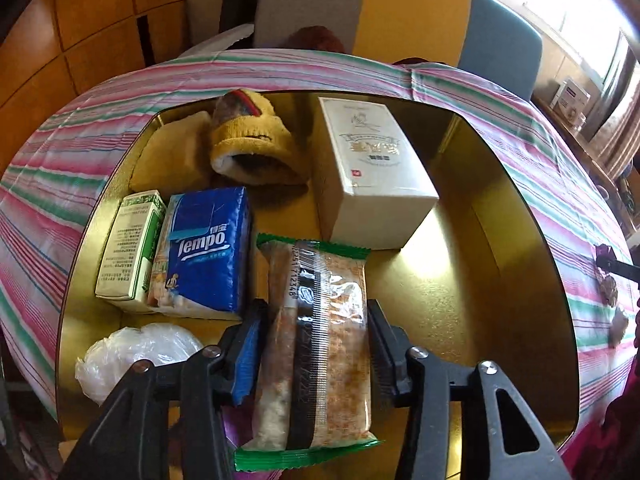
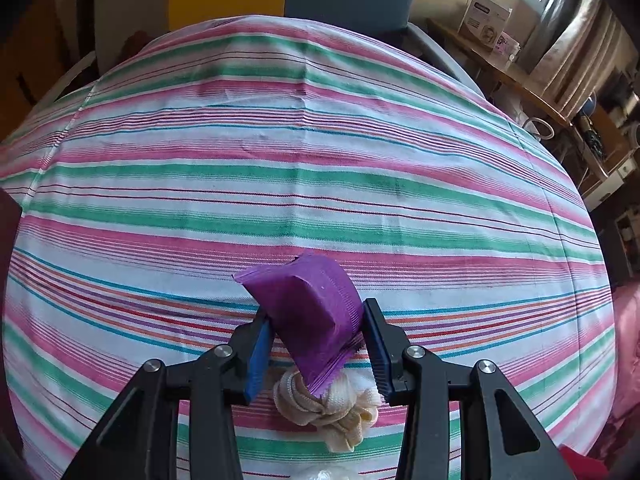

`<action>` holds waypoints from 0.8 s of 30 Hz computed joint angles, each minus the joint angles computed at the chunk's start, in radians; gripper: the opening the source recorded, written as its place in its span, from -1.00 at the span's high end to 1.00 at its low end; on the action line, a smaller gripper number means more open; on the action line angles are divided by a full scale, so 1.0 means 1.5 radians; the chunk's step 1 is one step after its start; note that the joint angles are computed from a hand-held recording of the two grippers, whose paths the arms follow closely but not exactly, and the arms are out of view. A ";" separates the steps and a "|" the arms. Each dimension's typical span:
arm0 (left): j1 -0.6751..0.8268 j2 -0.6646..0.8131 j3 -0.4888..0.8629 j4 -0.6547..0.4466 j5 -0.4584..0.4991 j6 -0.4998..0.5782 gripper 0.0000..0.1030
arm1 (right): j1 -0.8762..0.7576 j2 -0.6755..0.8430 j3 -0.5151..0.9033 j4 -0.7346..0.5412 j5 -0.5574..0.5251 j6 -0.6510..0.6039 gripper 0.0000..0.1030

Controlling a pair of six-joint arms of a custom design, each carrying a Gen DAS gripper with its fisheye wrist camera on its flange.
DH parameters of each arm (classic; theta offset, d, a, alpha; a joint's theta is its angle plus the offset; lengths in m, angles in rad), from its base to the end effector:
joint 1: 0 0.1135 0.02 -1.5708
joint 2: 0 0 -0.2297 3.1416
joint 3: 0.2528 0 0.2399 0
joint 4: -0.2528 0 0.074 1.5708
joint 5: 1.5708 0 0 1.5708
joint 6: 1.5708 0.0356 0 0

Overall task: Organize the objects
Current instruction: 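Carry the biscuit packet into the gold tray and open the left gripper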

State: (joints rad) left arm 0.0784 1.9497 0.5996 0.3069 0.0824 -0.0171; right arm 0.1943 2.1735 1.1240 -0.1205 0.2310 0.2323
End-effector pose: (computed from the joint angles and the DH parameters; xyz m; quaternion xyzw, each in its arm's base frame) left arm 0.2689 0.0182 0.0188 -0.0353 0.9640 -0.0318 0.2616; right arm 0.3551 0.0616 0.0311 0.0414 0.9728 -0.0685 0.2172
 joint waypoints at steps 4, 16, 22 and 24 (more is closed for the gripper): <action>0.004 -0.029 -0.029 0.026 0.015 -0.002 -0.16 | 0.001 0.002 0.004 -0.002 0.000 -0.001 0.15; -0.014 -0.205 -0.135 0.052 -0.039 0.021 -0.18 | 0.003 0.013 0.008 -0.002 0.006 0.000 0.15; -0.022 -0.269 -0.171 0.043 -0.044 0.036 -0.18 | 0.007 0.016 0.003 0.005 0.009 -0.002 0.15; -0.024 -0.281 -0.176 0.040 -0.042 0.038 -0.18 | 0.009 0.016 0.000 0.007 0.009 -0.002 0.15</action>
State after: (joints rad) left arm 0.0424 1.5290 0.3359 0.3671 0.0187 0.0401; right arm 0.2077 2.1982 1.1242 -0.1099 0.2450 0.2287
